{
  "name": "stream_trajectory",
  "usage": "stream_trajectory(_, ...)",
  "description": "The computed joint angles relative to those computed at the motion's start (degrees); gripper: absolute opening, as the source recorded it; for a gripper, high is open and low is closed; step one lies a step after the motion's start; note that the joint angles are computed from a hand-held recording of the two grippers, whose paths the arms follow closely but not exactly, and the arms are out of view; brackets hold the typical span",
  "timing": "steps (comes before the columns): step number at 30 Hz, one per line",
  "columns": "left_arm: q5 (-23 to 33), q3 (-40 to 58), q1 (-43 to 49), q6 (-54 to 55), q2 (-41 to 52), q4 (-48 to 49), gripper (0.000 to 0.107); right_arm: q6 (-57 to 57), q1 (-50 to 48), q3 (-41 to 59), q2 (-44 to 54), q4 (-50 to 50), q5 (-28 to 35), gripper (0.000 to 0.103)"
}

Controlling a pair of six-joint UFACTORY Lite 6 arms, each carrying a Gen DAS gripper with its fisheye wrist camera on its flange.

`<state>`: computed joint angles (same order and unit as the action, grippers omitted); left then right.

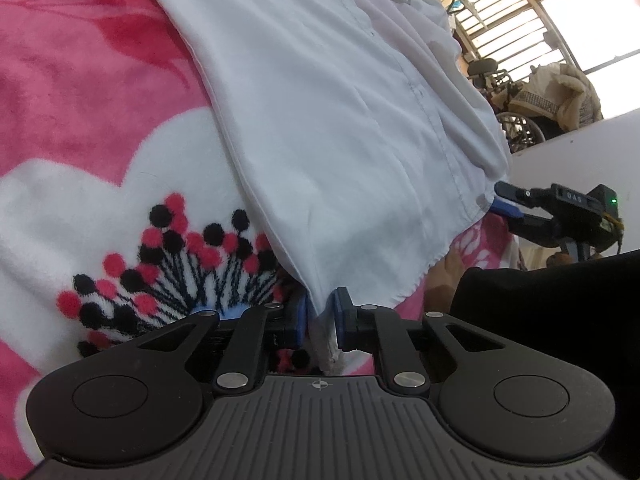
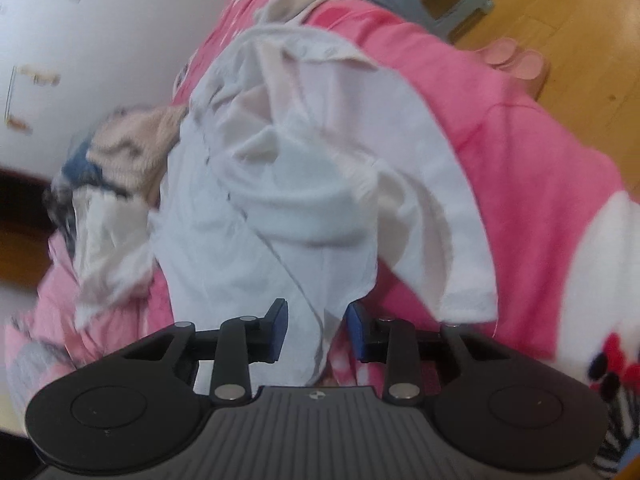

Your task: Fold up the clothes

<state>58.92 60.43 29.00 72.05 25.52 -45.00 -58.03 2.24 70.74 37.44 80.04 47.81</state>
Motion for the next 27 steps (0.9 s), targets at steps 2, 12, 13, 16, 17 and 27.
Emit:
stream_trajectory(2,0.1,0.1,0.2,0.0,0.0,0.1,0.012,-0.3,0.2,0.4,0.9,0.9,0.8,0.035)
stream_trajectory(12,-0.1,-0.2,0.3,-0.2,0.2,0.0,0.012,-0.4,3.7,1.1,2.3,-0.7,-0.3,0.035)
stream_trajectory(13,-0.1,-0.3,0.3,-0.1,0.1,-0.1,0.012,-0.4,4.0,1.2,2.1,-1.3,-0.8,0.035)
stream_trajectory(16,-0.6,-1.0,0.3,0.6,-0.8,-0.5,0.009,-0.8,5.2,1.6,1.4,-3.2,-2.9,0.033)
stream_trajectory(17,-0.8,-1.4,0.2,1.2,-1.1,-0.8,0.004,-1.2,5.7,1.8,1.1,-4.0,-3.6,0.03)
stream_trajectory(27,9.7,2.9,2.6,3.4,-0.6,1.9,0.0,0.2,6.4,2.6,-3.3,-14.2,-2.3,0.001)
